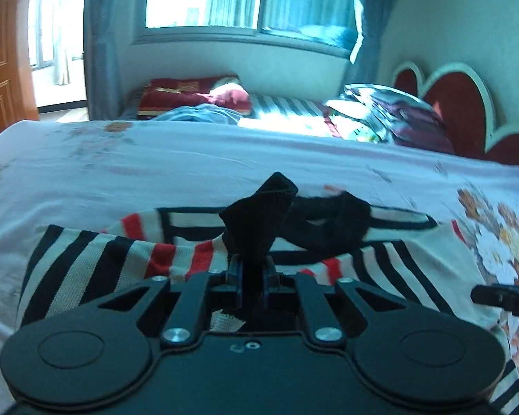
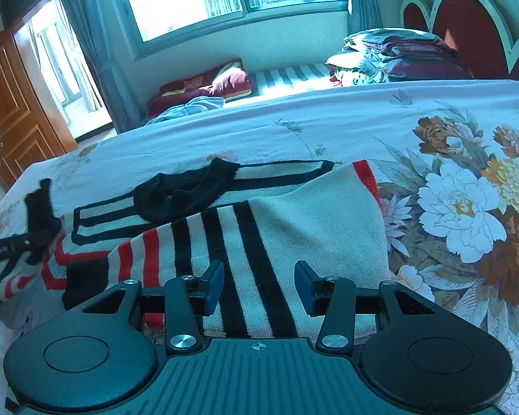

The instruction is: Fold small clothes

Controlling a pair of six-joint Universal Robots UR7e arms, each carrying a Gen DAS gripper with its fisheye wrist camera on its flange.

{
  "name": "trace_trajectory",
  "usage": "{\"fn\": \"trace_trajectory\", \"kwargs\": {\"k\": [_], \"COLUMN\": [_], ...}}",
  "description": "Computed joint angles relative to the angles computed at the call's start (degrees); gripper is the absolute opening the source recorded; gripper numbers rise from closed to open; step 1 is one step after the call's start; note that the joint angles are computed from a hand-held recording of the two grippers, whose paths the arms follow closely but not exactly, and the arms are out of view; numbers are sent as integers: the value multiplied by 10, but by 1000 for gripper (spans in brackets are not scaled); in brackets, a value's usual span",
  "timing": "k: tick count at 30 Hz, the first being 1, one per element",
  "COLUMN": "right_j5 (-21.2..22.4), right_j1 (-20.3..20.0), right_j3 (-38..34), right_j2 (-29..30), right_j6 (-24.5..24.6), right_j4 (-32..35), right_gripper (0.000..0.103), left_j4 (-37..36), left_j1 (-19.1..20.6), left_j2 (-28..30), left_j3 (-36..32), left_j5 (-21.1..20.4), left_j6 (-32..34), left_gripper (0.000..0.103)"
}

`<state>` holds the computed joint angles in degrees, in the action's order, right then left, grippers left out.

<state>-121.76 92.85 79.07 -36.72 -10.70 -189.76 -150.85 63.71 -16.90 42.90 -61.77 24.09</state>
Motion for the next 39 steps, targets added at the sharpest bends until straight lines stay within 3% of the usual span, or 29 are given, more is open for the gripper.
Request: {"fn": "trace_trajectory", "kwargs": {"k": [5, 7, 9, 11, 16, 22, 24, 25, 26, 27, 34, 37, 39], "right_j5": [23, 30, 43, 71, 141, 214, 228, 232, 234, 236, 244, 198, 182], "right_j1": [-13, -18, -24, -33, -46, -46, -45, -44, -44, -43, -48, -40, -34], "right_j3": [44, 61, 77, 90, 78, -3, -33, -47, -61, -72, -150, -179, -178], "right_j2": [-36, -49, -61, -74, -75, -29, -12, -3, 4, 11, 50, 66, 67], "right_j6": [30, 36, 48, 72, 117, 150, 162, 168, 176, 182, 233, 207, 167], "right_j4": [-9, -13, -16, -8, 29, 120, 146, 158, 167, 175, 253, 273, 255], "right_gripper": [46, 46, 46, 46, 46, 46, 47, 52, 67, 70, 68, 9, 9], "left_j4": [57, 90, 68, 58, -82, -218, -228, -225, -213, -206, -158, -155, -119], "left_j1": [-16, -17, -18, -19, -22, -3, 7, 11, 15, 19, 42, 47, 51], "left_j2": [53, 62, 59, 47, -13, -112, -134, -138, -140, -139, -98, -91, -91], "left_j3": [-28, -33, -9, 13, 117, 248, 271, 274, 271, 266, 191, 176, 161], "left_j5": [18, 13, 1, -19, 2, 79, 110, 127, 139, 149, 133, 125, 109], "left_j6": [43, 48, 70, 69, 81, 91, 93, 90, 84, 80, 67, 67, 50], "left_gripper": [10, 20, 58, 72, 71, 69, 69, 69, 68, 66, 61, 51, 39]}}
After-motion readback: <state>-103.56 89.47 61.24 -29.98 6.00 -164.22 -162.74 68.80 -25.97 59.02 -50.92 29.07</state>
